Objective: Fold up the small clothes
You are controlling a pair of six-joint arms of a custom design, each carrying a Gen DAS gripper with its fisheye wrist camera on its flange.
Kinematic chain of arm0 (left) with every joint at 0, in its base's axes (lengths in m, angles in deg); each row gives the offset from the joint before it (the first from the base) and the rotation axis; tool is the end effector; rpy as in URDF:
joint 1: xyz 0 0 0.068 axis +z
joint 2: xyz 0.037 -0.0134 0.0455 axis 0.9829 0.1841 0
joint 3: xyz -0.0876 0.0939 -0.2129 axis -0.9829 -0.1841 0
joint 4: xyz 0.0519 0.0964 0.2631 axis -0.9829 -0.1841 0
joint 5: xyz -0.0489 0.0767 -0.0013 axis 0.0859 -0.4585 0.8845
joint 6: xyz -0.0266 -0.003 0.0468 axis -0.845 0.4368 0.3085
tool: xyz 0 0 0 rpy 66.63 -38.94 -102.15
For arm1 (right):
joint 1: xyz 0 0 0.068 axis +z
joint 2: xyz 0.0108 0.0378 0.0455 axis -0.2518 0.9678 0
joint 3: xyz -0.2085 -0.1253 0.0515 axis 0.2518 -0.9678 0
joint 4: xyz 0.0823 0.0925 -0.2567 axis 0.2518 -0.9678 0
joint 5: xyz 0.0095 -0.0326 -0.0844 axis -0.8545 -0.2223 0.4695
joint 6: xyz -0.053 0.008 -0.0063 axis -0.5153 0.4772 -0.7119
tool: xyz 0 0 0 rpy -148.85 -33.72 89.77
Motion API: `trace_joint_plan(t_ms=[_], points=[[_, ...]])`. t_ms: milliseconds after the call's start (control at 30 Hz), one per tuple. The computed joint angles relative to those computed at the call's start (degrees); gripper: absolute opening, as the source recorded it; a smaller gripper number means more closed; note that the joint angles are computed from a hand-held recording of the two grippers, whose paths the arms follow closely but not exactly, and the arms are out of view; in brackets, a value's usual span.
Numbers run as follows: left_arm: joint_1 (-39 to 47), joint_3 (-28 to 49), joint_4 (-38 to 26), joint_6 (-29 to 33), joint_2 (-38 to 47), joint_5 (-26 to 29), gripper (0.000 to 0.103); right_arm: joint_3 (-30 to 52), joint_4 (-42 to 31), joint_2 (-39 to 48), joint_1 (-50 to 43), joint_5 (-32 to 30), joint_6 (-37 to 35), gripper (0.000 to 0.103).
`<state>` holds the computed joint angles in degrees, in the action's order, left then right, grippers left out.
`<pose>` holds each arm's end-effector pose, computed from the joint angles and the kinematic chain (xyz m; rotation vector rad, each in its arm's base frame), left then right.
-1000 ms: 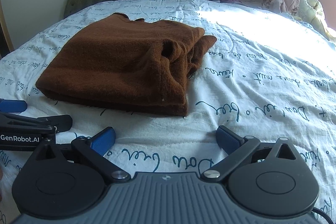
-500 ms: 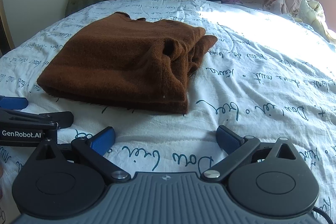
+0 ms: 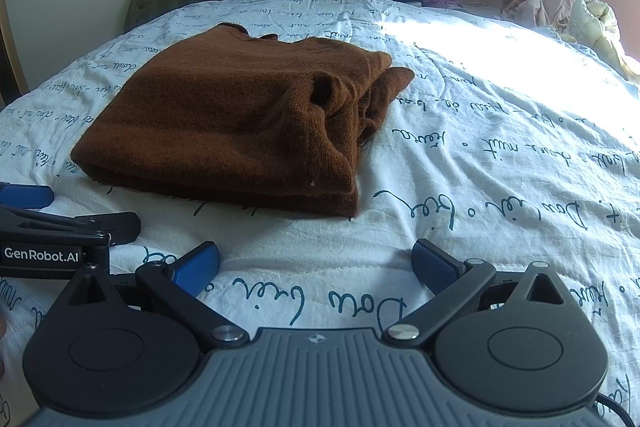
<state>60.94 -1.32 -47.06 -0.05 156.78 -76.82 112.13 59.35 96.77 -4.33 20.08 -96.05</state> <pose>0.2675 -0.0716 0.0554 -0.3756 2.3338 0.2405 0.3374 0.0711 0.0446 -0.5496 2.2455 0.3283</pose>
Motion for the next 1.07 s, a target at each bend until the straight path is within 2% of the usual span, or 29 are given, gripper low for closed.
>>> trace_joint_plan(t_ms=[833, 1067], points=[[0.6, -0.5, 1.4, 0.7, 0.0, 1.1, 0.103, 0.0, 0.1, 0.0, 0.0, 0.0, 0.1, 0.103], [0.0, 0.1, 1.1, 0.2, 0.8, -0.1, 0.103, 0.0, 0.0, 0.1, -0.1, -0.1, 0.0, 0.103]])
